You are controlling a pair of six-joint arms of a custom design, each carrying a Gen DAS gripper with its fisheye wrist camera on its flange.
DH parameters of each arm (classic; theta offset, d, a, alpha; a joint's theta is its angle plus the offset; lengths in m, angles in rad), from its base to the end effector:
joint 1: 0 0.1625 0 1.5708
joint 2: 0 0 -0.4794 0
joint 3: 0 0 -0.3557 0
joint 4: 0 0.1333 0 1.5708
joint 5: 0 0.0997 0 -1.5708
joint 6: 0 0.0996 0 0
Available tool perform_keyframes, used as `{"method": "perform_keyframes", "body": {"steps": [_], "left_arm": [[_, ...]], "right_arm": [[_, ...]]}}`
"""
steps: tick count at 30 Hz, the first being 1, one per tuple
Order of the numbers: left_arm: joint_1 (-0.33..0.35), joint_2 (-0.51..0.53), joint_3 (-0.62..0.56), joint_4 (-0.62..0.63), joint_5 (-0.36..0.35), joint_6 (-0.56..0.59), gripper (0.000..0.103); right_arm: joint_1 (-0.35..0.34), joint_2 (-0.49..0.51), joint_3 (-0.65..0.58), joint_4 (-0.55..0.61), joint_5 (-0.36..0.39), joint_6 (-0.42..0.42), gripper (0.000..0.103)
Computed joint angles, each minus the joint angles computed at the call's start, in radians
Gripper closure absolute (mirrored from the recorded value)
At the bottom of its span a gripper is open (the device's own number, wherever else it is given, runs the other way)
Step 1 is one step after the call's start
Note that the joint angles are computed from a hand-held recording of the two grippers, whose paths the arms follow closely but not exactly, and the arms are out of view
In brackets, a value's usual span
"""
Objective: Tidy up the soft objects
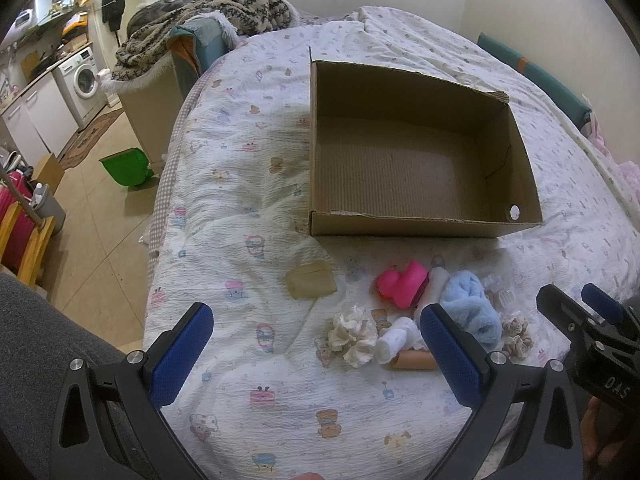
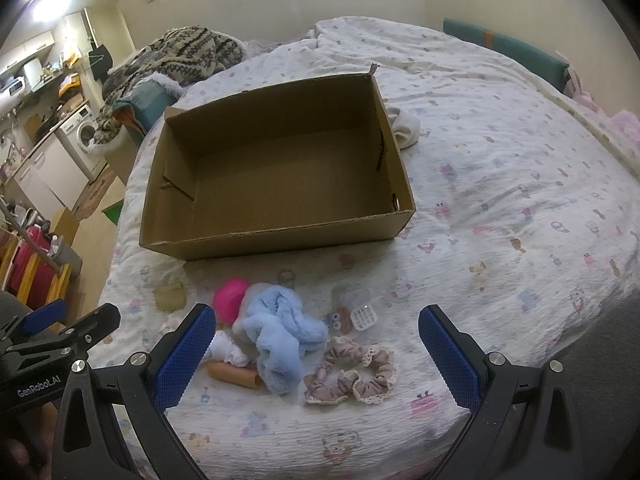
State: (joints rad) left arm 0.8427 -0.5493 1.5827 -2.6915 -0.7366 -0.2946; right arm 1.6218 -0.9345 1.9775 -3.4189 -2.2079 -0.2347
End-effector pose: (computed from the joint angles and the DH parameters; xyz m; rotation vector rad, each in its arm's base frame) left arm -0.3087 -0.6574 0.0493 0.4678 2.3391 -0.6080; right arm 0.1041 -0.5863 0.2572 0.0077 -2.3179 0.9038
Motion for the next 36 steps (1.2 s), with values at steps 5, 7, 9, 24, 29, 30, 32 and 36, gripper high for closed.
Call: {"method": "perform_keyframes", "body": {"steps": [5,7,9,24,29,30,32,36], "left_arm": [[0.0,0.001,0.0,-0.001,0.0,0.0,0.0],[0.0,0.0,0.0,0.0,0.001,-0.001,0.0],[0.0,0.0,0.0,0.0,0.0,-0.001,0.0],[0.001,0.001,0.008,-0.016,-0.004,0.007,0.0],[0.002,-0.004,0.006,-0.009,-0.006,0.01,0.0],[0.002,-0.004,0.005,-0.007,-0.006,0.009,0.0],[0.002,-0.004,0.004,-0.006,-0.006,0.009,0.0],[0.002,-0.004,0.002,0.003,-0.009,0.005,0.0]], "right_arm": [[0.001,0.001,-0.001,0.001,-0.003,0.002,0.0],[0.001,0.0,-0.001,0.001,-0.001,0.003,0.0],[0.001,0.001,-0.001,0.0,-0.002,0.001,0.0],[0.001,0.001,-0.001,0.003,0.001,0.004,0.0],[0.0,0.0,-0.001,0.005,0.002,0.004,0.0],[0.0,0.001,-0.002,0.006,0.002,0.006,0.0],[0.004,0.005,-0.002,0.007,0.002,0.01,0.0],[0.008,0.009,-0.003,0.019,0.009,0.021,0.0]]}}
